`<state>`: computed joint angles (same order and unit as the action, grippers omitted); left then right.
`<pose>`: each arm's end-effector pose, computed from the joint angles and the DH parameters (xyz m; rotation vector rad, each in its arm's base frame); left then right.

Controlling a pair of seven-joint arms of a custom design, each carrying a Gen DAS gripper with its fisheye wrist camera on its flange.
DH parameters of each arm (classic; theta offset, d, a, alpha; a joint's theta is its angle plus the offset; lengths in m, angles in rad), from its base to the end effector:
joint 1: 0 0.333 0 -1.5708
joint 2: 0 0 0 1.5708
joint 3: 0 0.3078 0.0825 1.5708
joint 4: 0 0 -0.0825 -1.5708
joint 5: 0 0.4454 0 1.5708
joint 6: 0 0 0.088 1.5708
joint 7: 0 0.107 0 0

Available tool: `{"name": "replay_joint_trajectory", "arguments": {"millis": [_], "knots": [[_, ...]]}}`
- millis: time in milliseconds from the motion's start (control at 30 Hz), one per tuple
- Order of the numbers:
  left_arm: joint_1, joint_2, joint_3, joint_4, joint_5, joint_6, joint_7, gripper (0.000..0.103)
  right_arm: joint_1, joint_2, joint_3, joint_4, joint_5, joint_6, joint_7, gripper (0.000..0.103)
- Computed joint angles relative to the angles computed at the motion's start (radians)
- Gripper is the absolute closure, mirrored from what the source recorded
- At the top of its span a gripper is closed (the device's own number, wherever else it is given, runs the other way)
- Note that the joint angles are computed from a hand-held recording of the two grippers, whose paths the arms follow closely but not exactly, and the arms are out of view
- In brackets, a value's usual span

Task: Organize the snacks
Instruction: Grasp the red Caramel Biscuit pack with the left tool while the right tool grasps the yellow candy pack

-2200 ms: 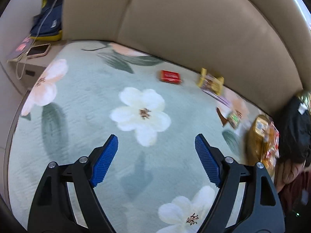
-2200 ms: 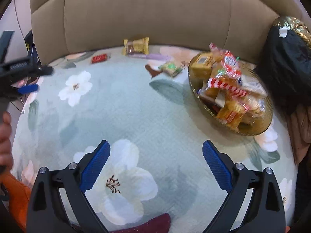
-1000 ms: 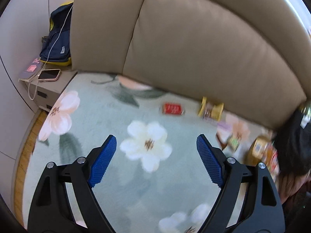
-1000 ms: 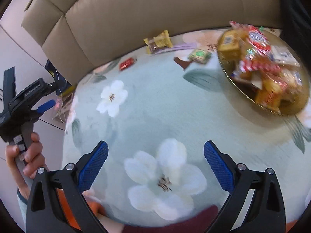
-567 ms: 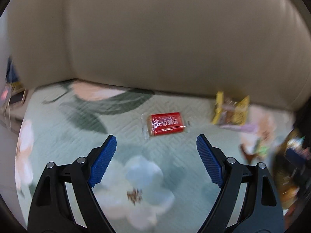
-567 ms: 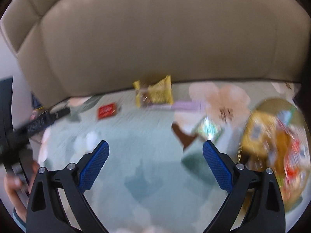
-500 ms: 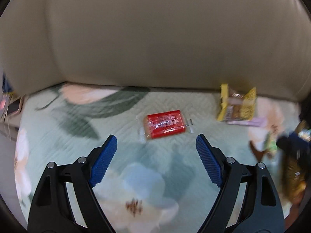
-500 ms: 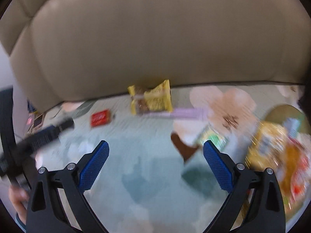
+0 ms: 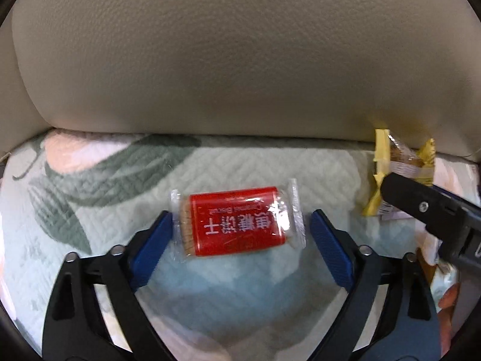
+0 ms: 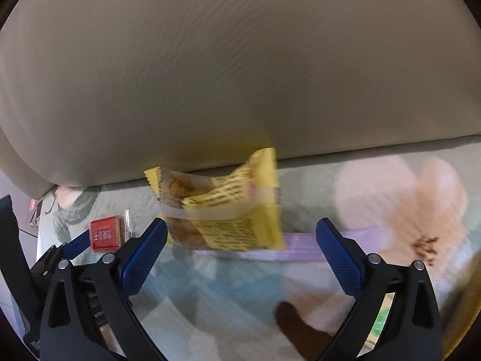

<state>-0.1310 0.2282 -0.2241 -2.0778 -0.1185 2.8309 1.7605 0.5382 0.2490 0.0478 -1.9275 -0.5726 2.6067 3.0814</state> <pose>0.6271 -0.2222 0.3312 -1.5247 2.3570 -0.6838 0.5707 0.3909 0.3622 -1.3415 2.2488 -0.3468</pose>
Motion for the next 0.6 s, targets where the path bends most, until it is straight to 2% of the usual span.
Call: {"name": "replay_joint_trajectory", "arguments": {"millis": [33,67,133,167,200,233,267,367,467,567,600], "knots": [[-0.014,-0.007,0.013,-0.011,0.035,0.013,-0.018,0.027,-0.002,0.019,0.003,0.023,0.006,0.003,-0.015,0.005],[-0.008,-0.015,0.004,-0.018,0.026,0.015,0.000,0.037,-0.001,0.035,0.003,0.045,0.009,-0.002,-0.030,0.005],[-0.017,-0.040,0.014,-0.041,0.052,0.025,-0.014,0.038,0.012,0.083,0.002,0.127,0.017,-0.082,-0.076,0.007],[-0.007,-0.062,0.004,-0.064,0.033,0.038,0.010,0.038,0.020,0.101,-0.001,0.159,0.021,-0.122,-0.090,0.028],[0.013,-0.082,-0.016,-0.083,-0.026,0.040,0.062,0.038,0.026,0.117,0.000,0.192,0.033,-0.172,-0.114,0.030],[0.038,-0.116,-0.042,-0.110,-0.125,0.032,0.143,0.038,0.029,0.119,0.000,0.200,0.042,-0.186,-0.123,0.032],[0.040,-0.141,-0.044,-0.129,-0.174,0.028,0.184,0.038,0.036,0.102,-0.002,0.189,0.042,-0.193,-0.116,0.036],[0.020,-0.267,-0.026,-0.221,-0.355,-0.015,0.328,0.038,0.049,0.029,0.005,0.120,0.031,-0.179,-0.092,0.036],[-0.028,-0.384,0.015,-0.312,-0.413,-0.044,0.379,0.038,0.057,-0.093,0.041,0.003,0.023,-0.154,-0.046,0.036],[-0.105,-0.557,0.091,-0.438,-0.461,-0.105,0.425,0.038,0.065,-0.214,0.098,-0.101,0.028,-0.183,0.005,0.036],[-0.107,-0.579,0.090,-0.450,-0.468,-0.123,0.426,0.038,0.065,-0.250,0.118,-0.132,0.034,-0.191,0.019,0.036]]}}
